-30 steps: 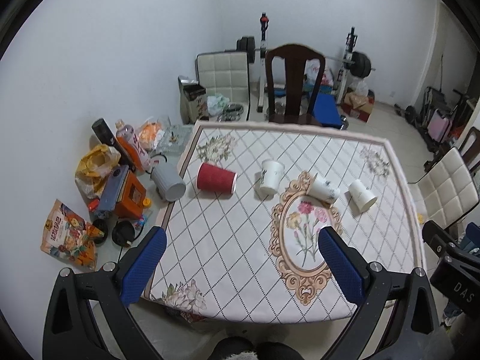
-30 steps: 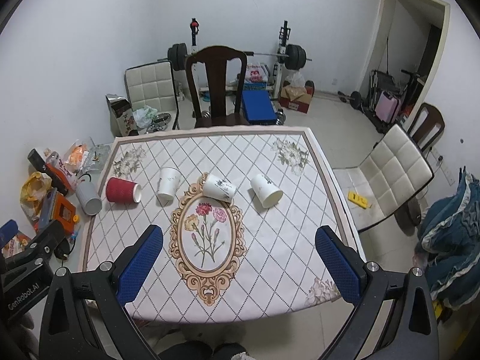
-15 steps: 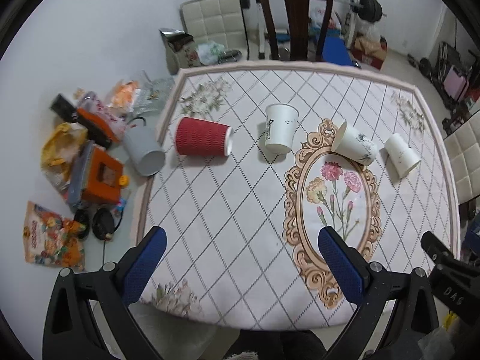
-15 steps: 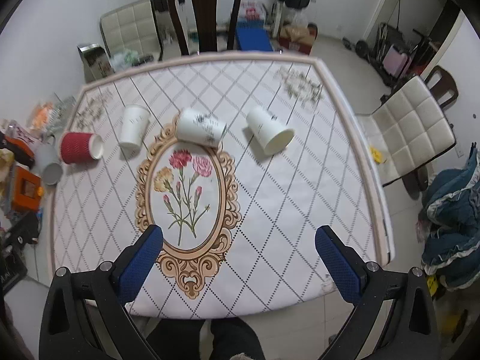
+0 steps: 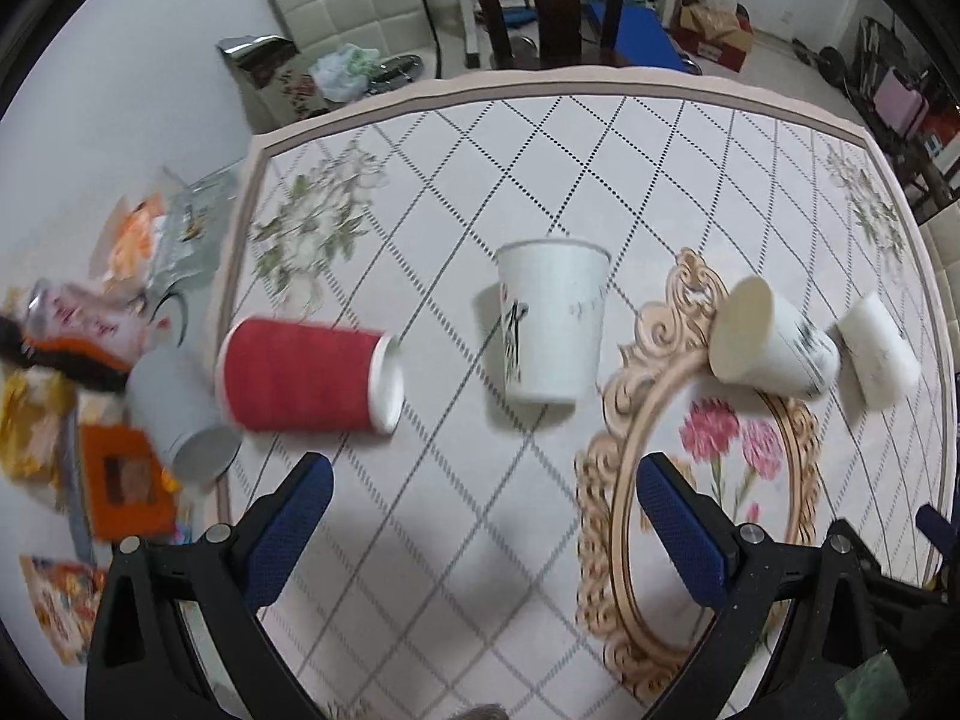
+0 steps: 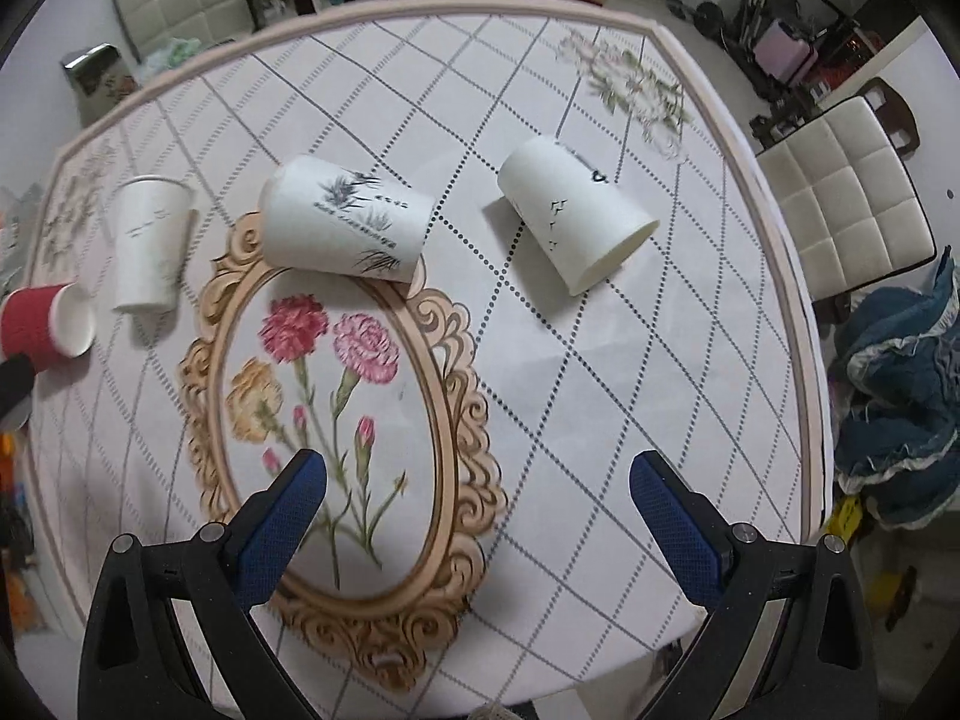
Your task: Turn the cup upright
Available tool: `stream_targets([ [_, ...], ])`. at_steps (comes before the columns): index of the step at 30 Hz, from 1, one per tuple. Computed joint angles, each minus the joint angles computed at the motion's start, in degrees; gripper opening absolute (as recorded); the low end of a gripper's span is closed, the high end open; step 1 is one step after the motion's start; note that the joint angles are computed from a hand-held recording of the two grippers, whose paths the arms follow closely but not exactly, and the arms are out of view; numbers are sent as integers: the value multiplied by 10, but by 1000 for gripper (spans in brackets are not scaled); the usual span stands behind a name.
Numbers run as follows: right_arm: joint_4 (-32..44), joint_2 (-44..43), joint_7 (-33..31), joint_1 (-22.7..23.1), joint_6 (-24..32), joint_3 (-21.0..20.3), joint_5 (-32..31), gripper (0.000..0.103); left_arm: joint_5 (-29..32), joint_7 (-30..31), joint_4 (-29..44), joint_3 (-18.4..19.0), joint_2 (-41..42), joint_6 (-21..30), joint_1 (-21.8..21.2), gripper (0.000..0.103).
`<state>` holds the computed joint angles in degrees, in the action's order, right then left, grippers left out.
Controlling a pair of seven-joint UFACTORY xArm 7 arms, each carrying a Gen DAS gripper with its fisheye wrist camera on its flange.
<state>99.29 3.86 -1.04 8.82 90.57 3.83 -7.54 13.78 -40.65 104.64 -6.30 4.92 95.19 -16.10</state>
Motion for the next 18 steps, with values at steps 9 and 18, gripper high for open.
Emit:
stream_targets([
  [9,43,75,30,10,7,-7,-24,101,-75,72,17,23,79,-70,39,99],
  [18,69,103,41,16,17,-14,-40,101,-112,107,-4,28,98,-107,51,58],
])
